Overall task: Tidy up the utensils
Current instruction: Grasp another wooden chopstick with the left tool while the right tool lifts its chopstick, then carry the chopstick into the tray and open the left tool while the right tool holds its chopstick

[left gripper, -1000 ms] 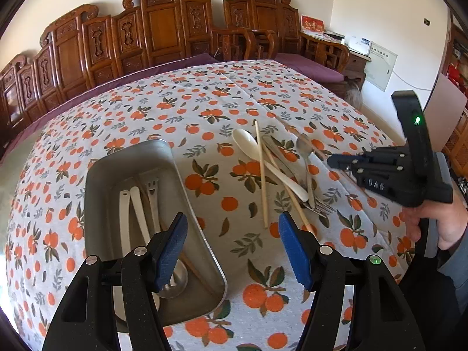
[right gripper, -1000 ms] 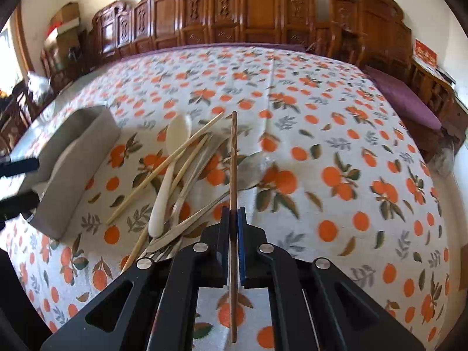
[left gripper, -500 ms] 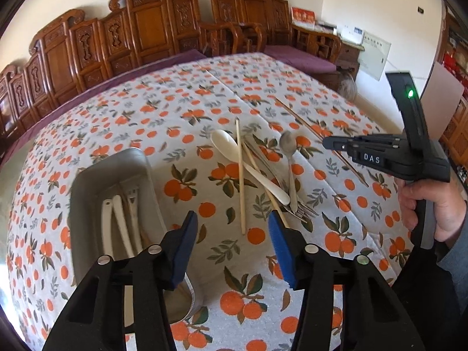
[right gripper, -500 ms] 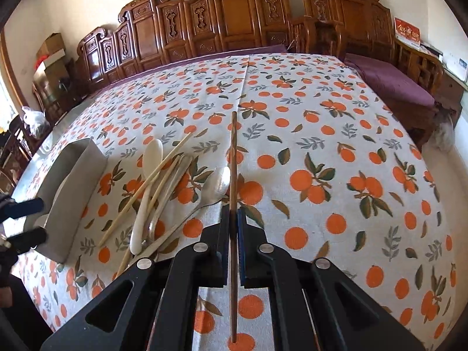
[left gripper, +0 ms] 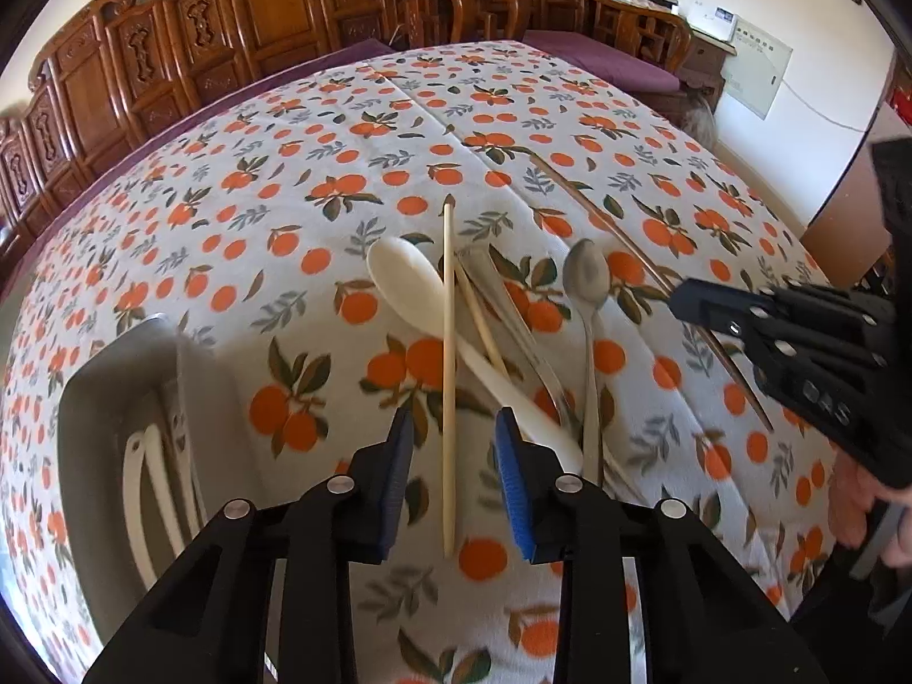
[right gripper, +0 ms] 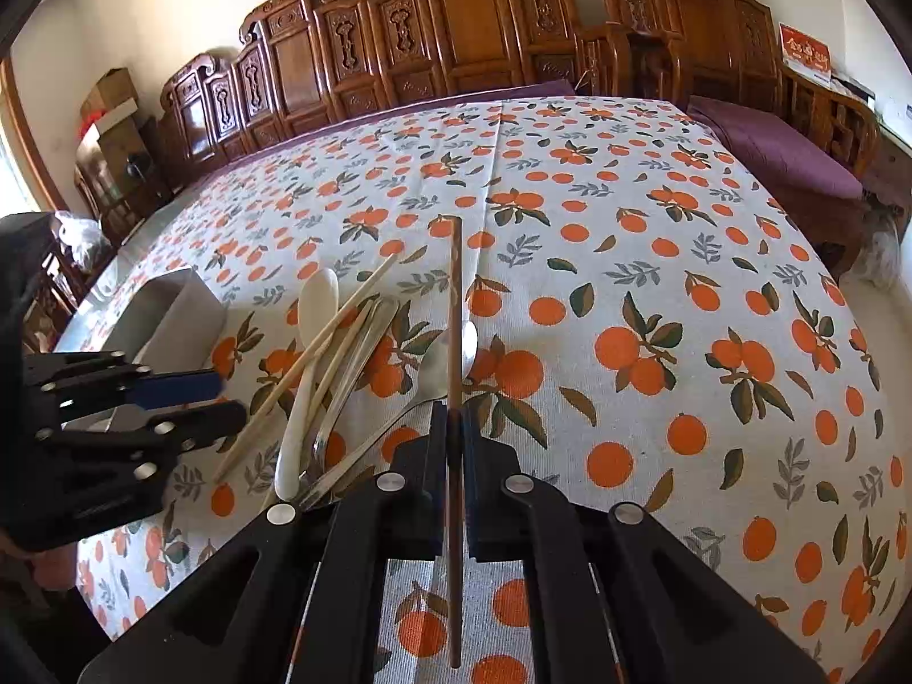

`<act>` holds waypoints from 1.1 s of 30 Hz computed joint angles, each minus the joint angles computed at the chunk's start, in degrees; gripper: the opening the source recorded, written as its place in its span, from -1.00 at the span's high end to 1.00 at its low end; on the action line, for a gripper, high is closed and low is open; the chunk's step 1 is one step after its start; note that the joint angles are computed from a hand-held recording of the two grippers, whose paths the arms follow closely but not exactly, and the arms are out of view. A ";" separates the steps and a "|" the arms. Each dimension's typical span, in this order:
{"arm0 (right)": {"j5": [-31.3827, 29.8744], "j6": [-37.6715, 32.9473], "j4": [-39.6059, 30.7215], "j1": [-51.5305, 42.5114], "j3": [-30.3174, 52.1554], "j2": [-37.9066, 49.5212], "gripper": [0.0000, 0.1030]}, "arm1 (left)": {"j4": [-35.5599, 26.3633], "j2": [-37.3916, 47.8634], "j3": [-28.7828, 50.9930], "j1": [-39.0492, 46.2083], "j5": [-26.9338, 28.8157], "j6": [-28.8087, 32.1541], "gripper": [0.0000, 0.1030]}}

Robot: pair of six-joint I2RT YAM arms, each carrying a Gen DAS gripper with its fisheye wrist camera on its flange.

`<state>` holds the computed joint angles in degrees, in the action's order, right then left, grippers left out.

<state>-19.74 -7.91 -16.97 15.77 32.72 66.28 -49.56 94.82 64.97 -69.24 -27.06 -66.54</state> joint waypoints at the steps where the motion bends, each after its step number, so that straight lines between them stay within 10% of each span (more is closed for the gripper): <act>1: -0.09 0.04 -0.02 -0.08 0.09 0.14 0.88 | 0.35 0.47 0.22 0.83 0.48 0.58 0.59; 17: 0.93 0.60 0.08 1.99 -0.06 0.09 0.88 | 6.37 -0.99 -3.67 3.12 3.46 2.03 0.92; 33: 3.73 4.58 0.43 9.76 -0.24 -1.79 0.88 | -8.53 -12.37 -3.66 -8.74 -5.54 -10.14 0.92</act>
<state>-16.02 -3.34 -16.54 25.53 32.49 64.49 -58.09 82.45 61.31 -77.98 -32.61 -76.68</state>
